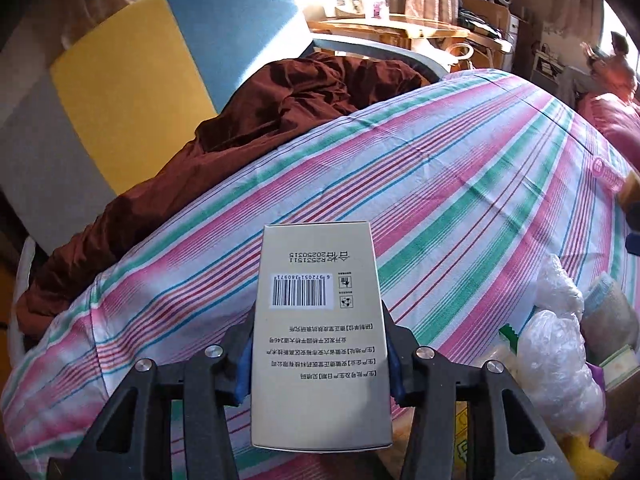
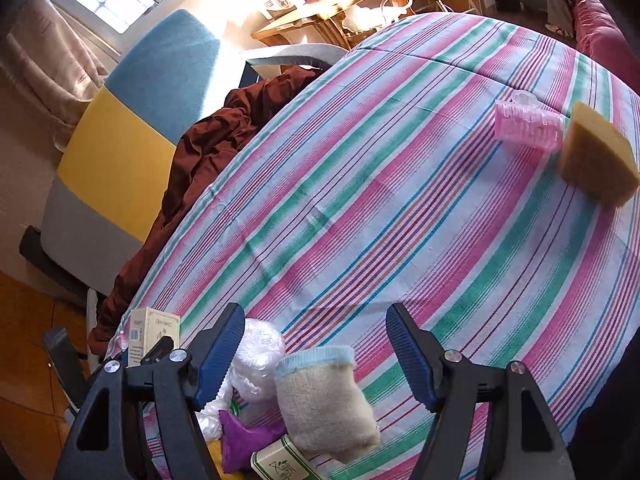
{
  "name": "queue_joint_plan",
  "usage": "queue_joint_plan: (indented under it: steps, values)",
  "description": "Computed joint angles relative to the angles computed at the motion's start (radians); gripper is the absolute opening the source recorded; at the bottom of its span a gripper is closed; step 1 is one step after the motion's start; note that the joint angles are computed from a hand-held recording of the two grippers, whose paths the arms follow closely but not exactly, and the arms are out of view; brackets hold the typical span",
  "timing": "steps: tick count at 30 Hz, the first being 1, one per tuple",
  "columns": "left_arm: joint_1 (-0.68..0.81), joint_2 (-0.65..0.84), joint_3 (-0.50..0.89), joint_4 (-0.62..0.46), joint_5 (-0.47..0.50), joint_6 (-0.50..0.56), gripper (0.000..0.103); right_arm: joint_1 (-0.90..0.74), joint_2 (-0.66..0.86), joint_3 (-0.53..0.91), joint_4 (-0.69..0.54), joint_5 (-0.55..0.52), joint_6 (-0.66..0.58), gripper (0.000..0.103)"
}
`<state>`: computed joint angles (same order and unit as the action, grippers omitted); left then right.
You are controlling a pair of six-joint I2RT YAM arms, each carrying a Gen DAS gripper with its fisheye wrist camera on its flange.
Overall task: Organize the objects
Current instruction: 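Grasp the white barcode box with the left gripper while the right gripper reaches the plastic bags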
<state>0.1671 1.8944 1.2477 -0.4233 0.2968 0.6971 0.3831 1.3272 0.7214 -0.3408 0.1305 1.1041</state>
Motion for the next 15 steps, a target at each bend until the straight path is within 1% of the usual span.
queue_joint_plan:
  steps: [3, 5, 8, 10, 13, 15]
  values:
    - [0.073, -0.008, 0.021, -0.027, 0.015, -0.092, 0.05, -0.005, 0.064, 0.034, -0.024, -0.044, -0.025, 0.074]
    - [0.116, -0.046, 0.0, -0.023, 0.018, -0.108, 0.05, -0.001, 0.118, 0.065, -0.052, -0.068, -0.043, 0.074]
    - [0.177, -0.127, -0.055, -0.046, 0.056, -0.095, 0.05, 0.011, 0.162, 0.093, -0.074, -0.079, -0.057, 0.074]
    - [0.217, -0.201, -0.122, -0.057, 0.091, -0.065, 0.05, 0.02, 0.183, 0.112, -0.096, -0.073, -0.065, 0.074]
    - [0.268, -0.315, -0.231, -0.077, 0.124, -0.014, 0.05, 0.027, 0.191, 0.115, -0.094, -0.074, -0.067, 0.074]
    - [0.306, -0.379, -0.299, -0.096, 0.136, 0.017, 0.05, 0.047, 0.172, 0.117, -0.092, -0.027, -0.069, 0.074]
